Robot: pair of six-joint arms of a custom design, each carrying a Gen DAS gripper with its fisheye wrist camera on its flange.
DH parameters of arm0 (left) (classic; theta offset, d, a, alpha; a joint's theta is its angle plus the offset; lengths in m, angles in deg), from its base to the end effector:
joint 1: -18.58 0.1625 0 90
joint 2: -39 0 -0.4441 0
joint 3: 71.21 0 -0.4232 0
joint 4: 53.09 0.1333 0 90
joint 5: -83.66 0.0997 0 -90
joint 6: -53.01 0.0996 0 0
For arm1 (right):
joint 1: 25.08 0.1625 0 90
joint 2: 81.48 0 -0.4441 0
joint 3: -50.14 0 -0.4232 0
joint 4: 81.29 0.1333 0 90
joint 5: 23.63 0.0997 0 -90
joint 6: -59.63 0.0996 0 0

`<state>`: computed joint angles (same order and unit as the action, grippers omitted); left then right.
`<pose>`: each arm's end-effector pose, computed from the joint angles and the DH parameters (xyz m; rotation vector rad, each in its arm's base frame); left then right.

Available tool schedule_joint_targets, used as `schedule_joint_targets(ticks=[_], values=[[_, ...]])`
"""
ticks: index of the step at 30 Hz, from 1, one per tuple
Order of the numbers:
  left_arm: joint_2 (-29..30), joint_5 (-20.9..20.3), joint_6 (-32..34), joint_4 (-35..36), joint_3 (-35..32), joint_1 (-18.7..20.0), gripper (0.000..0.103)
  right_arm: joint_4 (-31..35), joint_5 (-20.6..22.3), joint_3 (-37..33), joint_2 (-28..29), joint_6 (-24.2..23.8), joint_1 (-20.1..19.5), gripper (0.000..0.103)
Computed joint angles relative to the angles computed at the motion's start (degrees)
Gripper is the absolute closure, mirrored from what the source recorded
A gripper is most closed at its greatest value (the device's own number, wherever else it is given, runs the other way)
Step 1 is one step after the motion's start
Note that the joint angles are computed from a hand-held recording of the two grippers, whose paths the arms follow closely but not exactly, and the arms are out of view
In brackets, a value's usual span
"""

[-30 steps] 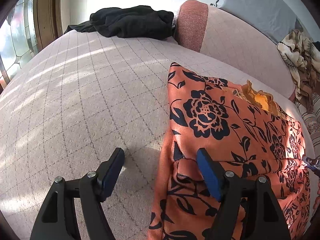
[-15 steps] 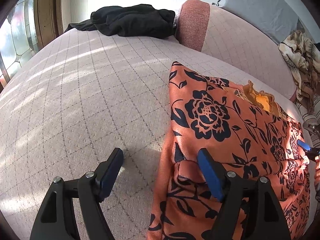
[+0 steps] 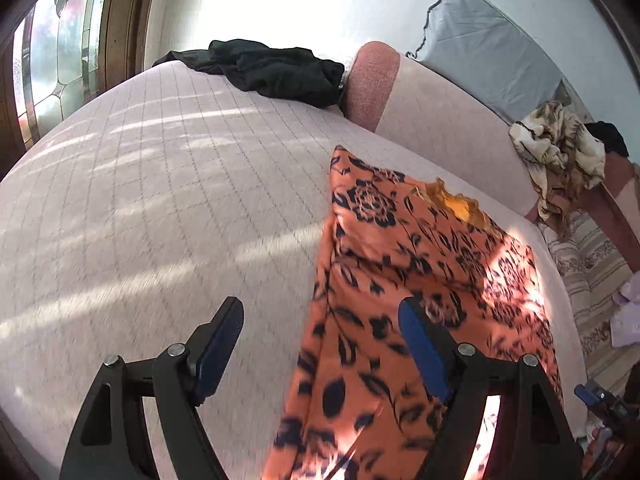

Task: Fold small clothes

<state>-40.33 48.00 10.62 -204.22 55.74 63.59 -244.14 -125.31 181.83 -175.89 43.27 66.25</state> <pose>-0.1864 -0.4895 0.2531 -0.0914 2.4012 -1.0558 0.1233 -0.4377 0.3276 0.3329 -2.7245 0.8357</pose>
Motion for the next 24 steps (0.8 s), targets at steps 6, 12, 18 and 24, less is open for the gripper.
schedule_joint_targets(ticks=[6,12,18,24], values=[[-6.8,-4.5,-15.0,17.3,6.9,-4.9,0.019,1.8,4.7,6.2,-10.7,0.2,-6.7,0.022],[-6.7,-5.7,-19.6,20.2,8.4,-5.8,0.019,3.1,8.8,6.7,-12.9,0.6,-9.5,0.022],[-7.3,-2.3,-23.0,24.0,9.9,-8.2,0.019,3.3,11.4,8.0,-15.6,0.3,-11.4,0.022],[-9.5,-2.2,-25.2,22.6,11.3,-9.7,0.019,6.3,11.2,7.3,-15.2,0.4,-11.7,0.022]])
